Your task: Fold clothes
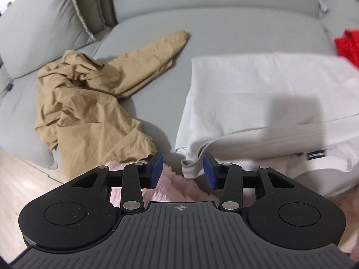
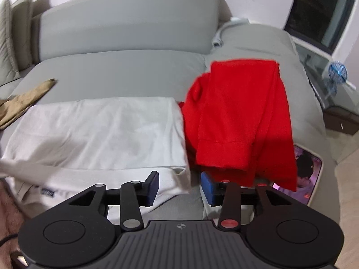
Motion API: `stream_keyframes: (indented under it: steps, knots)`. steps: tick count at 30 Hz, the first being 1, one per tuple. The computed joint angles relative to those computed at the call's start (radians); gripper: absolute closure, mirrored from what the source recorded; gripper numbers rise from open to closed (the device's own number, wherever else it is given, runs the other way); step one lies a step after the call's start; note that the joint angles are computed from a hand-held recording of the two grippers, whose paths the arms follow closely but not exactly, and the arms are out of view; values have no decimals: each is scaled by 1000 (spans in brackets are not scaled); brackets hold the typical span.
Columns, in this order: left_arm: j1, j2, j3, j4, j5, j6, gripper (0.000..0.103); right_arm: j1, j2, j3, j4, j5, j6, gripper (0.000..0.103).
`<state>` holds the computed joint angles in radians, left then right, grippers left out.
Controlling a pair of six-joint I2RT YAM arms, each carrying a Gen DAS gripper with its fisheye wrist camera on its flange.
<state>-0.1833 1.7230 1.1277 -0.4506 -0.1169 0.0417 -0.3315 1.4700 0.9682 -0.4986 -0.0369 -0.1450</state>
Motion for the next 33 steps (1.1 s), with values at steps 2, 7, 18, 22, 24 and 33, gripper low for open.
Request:
stream_keyframes:
  steps: [2, 7, 18, 22, 24, 33]
  knots:
    - [10, -42, -30, 37, 47, 6, 60, 12, -2, 24, -54, -54, -8, 63]
    - [-62, 98, 111, 53, 153, 49, 78, 96, 200, 177, -97, -72, 45, 85]
    - [-140, 527, 593, -278, 142, 83, 90, 154, 675, 666, -405, 90, 171, 79]
    - [-124, 509, 587, -376, 215, 161, 92, 119, 646, 644, -524, 8, 118, 79]
    - [-123, 434, 516, -406, 223, 236, 91, 111, 572, 567, -552, -18, 52, 79]
    - [-59, 140, 200, -242, 216, 152, 75, 83, 176, 191, -352, -22, 23, 67]
